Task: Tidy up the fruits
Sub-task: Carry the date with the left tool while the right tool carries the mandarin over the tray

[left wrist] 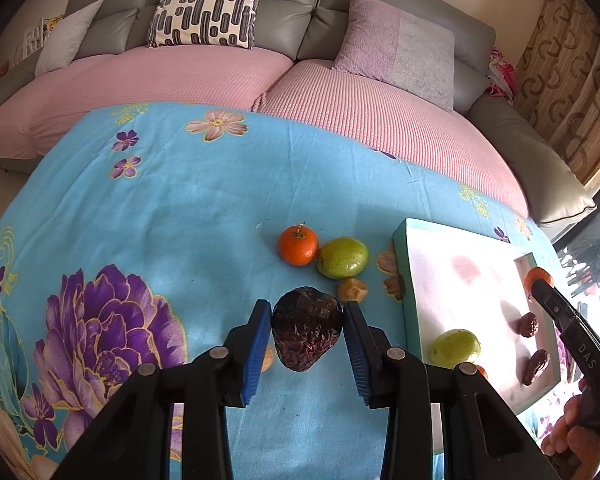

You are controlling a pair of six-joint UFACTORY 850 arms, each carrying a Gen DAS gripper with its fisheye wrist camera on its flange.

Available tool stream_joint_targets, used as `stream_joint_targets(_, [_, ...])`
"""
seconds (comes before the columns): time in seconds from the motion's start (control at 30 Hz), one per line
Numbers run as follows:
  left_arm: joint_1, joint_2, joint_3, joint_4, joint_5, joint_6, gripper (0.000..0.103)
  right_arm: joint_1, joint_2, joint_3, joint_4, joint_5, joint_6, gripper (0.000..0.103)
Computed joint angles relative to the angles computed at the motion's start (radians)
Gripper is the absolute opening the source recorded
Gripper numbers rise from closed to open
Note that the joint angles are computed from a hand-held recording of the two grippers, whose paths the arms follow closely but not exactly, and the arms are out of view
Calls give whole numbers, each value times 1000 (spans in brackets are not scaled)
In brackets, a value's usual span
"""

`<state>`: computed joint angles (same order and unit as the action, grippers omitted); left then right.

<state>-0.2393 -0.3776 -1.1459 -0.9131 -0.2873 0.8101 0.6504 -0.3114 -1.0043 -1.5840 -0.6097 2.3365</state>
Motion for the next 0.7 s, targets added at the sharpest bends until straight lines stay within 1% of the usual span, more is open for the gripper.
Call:
stream_joint_targets(0.13, [-42, -11, -31, 25, -22, 0, 39, -23, 34, 48, 30, -28, 29, 35])
stream_joint_targets(0.33, [-103, -44, -90, -6, -45, 72, 39, -53, 84, 117, 74, -64, 78, 35])
stream_joint_targets(0.47, [-137, -72, -123, -57, -31, 148, 39, -66, 101, 140, 75, -64, 108, 35])
stream_joint_targets(0.57, [-152, -97, -144, -66, -30, 167, 39, -73, 94, 135, 94, -54, 83, 35])
stream_joint_targets(0.7, [-161, -121, -153, -81, -29, 187, 39, -88, 77, 122, 147, -17, 26, 35])
